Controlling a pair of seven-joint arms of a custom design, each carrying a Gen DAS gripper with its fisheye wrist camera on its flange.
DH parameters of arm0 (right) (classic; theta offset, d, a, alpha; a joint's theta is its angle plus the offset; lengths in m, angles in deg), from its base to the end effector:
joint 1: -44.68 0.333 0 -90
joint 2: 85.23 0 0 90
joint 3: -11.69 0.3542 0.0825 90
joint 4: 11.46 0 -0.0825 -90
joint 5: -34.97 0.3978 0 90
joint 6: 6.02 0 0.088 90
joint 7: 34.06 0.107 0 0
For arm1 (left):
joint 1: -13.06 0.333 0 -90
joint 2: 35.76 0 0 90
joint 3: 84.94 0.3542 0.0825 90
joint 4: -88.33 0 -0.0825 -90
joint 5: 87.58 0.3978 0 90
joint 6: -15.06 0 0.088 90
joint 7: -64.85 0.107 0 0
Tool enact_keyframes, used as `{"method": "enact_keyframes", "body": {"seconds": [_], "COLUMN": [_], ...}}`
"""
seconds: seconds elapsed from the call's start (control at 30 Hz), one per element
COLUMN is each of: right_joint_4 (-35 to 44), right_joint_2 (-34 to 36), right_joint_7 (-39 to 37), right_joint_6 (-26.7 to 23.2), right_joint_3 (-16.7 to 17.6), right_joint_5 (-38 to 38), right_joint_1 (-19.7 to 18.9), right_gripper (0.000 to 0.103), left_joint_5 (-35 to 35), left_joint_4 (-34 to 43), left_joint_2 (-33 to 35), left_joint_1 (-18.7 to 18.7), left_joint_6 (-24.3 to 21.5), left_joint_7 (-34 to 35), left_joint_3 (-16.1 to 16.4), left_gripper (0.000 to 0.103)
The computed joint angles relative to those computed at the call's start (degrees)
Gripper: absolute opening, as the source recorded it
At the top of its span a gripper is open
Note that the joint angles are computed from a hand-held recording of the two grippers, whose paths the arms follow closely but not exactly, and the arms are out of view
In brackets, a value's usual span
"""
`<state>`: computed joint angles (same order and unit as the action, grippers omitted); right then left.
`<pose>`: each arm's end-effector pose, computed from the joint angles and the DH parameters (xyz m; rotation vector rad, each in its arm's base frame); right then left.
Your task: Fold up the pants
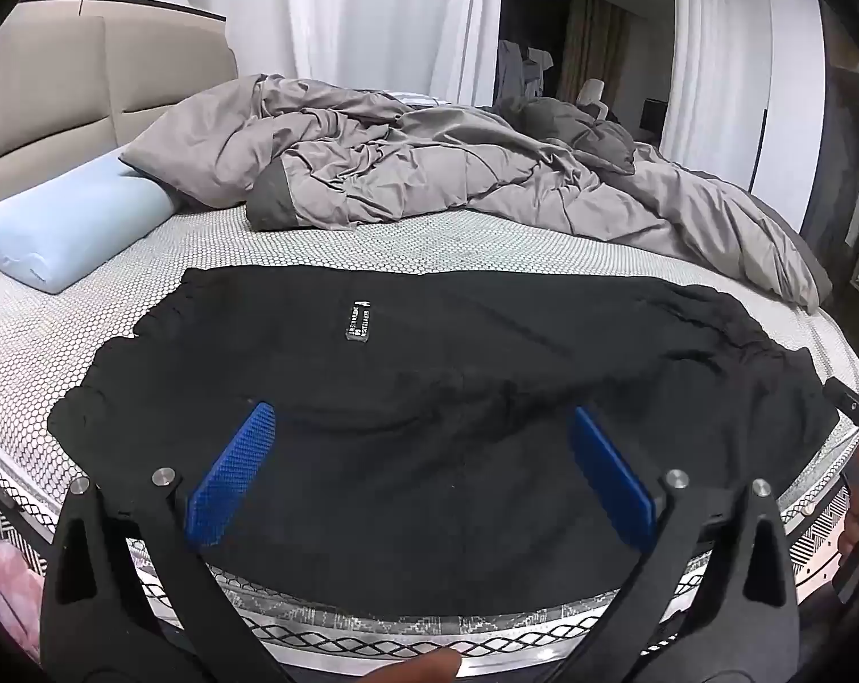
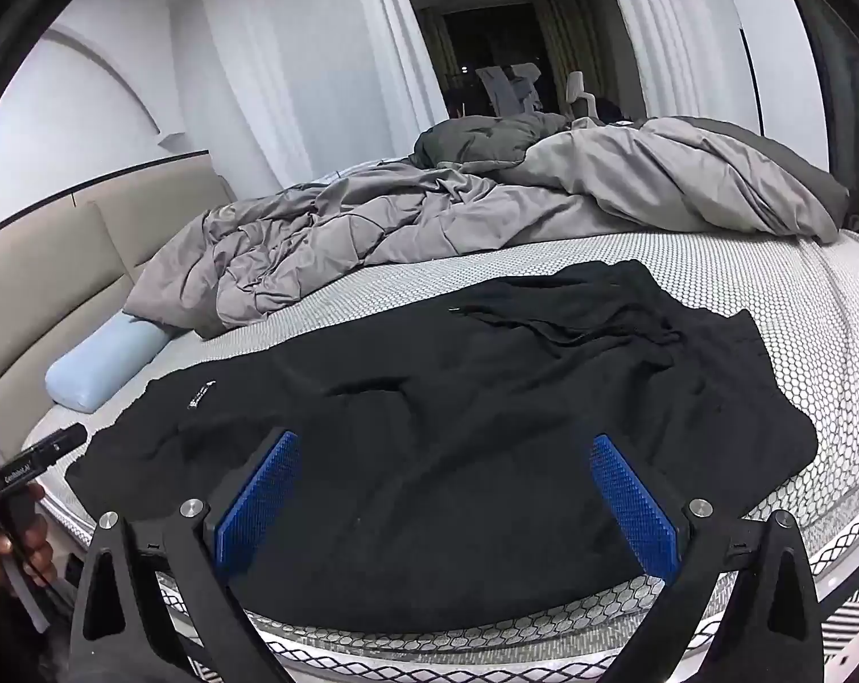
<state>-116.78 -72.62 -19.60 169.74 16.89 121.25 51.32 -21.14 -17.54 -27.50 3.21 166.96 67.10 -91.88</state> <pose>0.6535 0.0508 0.4977 -1.5356 1.4612 -0.6238 0.6236 -0.2096 0.5398 -1.8668 1.2837 -0.8312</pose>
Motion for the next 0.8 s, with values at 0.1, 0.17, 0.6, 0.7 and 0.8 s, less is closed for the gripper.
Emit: {"method": "enact_keyframes", "body": {"seconds": [0.1, 0.17, 0.6, 0.7, 0.8], "right_joint_4": [-0.1, -0.1, 0.2, 0.0, -0.1], "right_joint_2": [0.0, 0.0, 0.5, 0.4, 0.4], "right_joint_7": [0.9, 1.3, 3.3, 3.3, 3.2], "right_joint_6": [0.0, 0.0, -0.1, -0.1, -0.1], "right_joint_3": [0.0, 0.0, 0.4, 0.4, 0.4], "right_joint_5": [-1.0, -1.4, -3.7, -3.5, -3.5], "right_joint_1": [0.1, 0.0, -0.7, -0.8, -0.9], "right_gripper": [0.103, 0.103, 0.103, 0.103, 0.103], "left_joint_5": [0.1, 0.3, 0.5, 0.5, 0.5], "left_joint_4": [0.1, 0.0, 0.0, -0.1, -0.1], "left_joint_2": [0.1, 0.1, 0.2, 0.0, 0.0], "left_joint_1": [-0.1, -0.1, 0.1, 0.0, 0.1], "left_joint_6": [-0.1, 0.0, 0.1, 0.0, 0.0], "left_joint_7": [-0.1, -0.3, -0.3, -0.3, -0.4], "left_joint_3": [0.0, 0.1, 0.2, 0.1, 0.1], "left_gripper": [0.102, 0.102, 0.102, 0.102, 0.102]}}
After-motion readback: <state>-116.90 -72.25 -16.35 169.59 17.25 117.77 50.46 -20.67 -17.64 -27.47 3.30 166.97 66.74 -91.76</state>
